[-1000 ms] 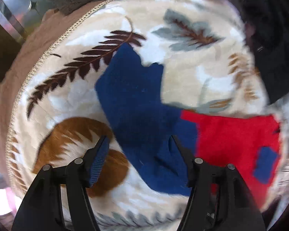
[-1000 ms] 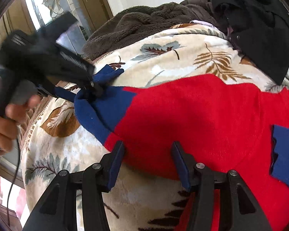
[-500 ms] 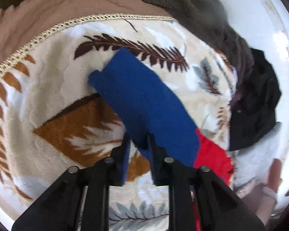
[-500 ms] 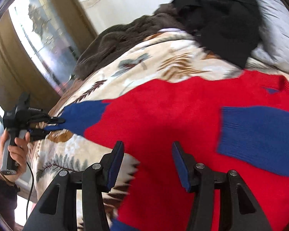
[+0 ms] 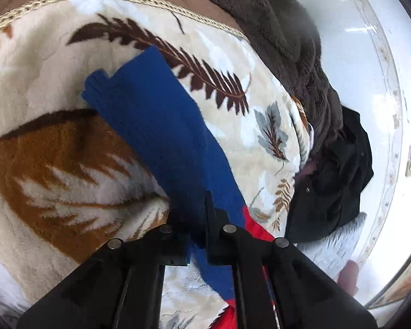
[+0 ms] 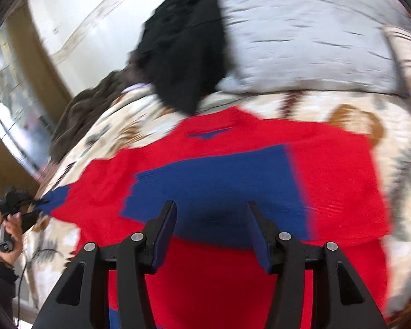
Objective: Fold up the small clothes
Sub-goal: 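Fold the held sleeve with the left gripper across the sweater body and release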
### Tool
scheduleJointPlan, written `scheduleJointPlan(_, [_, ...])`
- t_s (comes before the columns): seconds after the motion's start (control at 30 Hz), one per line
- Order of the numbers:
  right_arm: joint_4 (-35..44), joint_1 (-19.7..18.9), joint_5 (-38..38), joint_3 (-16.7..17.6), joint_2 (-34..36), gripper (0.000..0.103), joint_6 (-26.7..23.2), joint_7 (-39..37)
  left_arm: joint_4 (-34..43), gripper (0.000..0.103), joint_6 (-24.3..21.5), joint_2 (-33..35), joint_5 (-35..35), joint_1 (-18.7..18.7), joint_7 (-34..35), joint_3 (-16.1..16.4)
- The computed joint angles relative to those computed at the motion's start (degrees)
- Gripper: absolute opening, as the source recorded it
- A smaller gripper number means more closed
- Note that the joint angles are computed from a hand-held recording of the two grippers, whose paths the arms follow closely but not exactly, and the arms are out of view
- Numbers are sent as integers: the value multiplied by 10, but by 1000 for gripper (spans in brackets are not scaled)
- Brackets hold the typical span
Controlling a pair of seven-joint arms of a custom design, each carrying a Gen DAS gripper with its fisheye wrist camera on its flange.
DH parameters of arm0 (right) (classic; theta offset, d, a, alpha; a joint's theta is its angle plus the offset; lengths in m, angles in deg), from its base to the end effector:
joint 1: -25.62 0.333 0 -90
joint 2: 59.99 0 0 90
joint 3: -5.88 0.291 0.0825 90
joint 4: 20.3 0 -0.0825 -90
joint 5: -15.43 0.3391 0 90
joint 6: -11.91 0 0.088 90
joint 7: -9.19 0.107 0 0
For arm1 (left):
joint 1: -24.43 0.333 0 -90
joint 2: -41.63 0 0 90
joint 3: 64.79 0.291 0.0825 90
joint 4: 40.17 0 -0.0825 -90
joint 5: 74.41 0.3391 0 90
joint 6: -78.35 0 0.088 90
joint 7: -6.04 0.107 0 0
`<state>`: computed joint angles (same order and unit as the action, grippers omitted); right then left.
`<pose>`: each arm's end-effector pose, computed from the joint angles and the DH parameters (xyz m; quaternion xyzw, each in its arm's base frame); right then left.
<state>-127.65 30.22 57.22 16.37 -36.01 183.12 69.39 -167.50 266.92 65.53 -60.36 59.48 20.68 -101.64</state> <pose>0.6198 0.1058 0.3645 -0.6745 0.6382 -0.1228 0.3503 0.5641 -0.0217 0.3244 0.9076 -0.1874 0.3738 0.0384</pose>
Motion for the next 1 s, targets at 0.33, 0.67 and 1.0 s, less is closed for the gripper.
scheduleJointPlan(0.33, [-12,-55,20,-19,15,55,34,26,29,4,-10,-51,-11,-107,16,51])
scheduleJointPlan(0.67, [-15,-103,36,43,42,63,71,-21,178,4,-71,17,-43,-220,102,56])
scheduleJointPlan(1.0, [-1,-211,197,167,54,63,76,-187,398,4,-183,143,-69,-396,153,121])
